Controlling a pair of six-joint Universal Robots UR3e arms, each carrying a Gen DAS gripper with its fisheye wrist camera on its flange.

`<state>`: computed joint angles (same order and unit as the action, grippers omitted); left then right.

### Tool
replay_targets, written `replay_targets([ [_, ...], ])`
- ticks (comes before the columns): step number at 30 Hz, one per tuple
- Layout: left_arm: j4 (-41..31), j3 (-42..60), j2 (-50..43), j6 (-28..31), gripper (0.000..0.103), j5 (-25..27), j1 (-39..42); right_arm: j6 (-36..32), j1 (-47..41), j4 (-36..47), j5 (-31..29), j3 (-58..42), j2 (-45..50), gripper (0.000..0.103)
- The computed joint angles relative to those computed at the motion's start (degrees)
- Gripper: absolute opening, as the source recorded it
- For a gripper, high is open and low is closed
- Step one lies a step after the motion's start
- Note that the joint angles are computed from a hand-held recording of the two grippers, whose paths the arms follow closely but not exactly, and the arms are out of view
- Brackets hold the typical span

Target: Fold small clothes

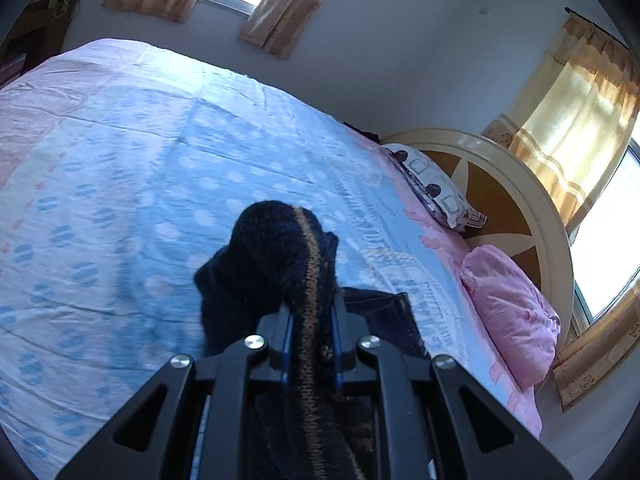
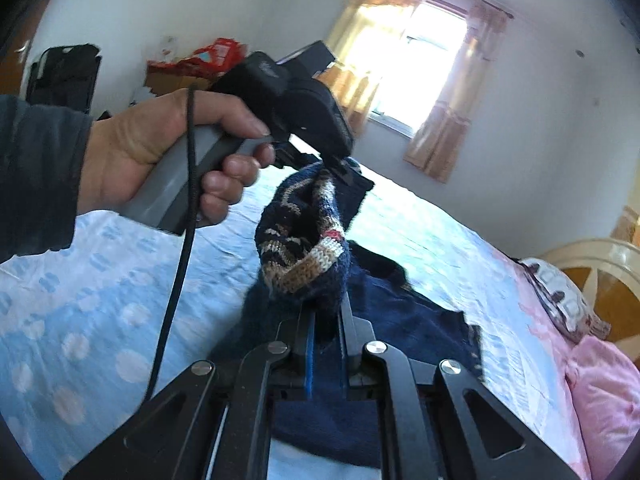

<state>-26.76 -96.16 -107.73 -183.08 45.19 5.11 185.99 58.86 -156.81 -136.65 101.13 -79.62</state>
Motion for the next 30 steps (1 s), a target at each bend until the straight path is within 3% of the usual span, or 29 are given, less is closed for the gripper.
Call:
replay_targets([
  [15, -2.96, 17.83, -10.16, -7.21, 0.015, 8.05, -14.49, 4.68, -10.52, -0.54, 8.93, 18.02, -20.64, 0.008],
  [30, -12.61, 41.43, -25.7, -8.23, 0.015, 12.59, -26.28, 3.97, -28.66, 11.08, 22.68, 31.47, -46.14, 0.008],
])
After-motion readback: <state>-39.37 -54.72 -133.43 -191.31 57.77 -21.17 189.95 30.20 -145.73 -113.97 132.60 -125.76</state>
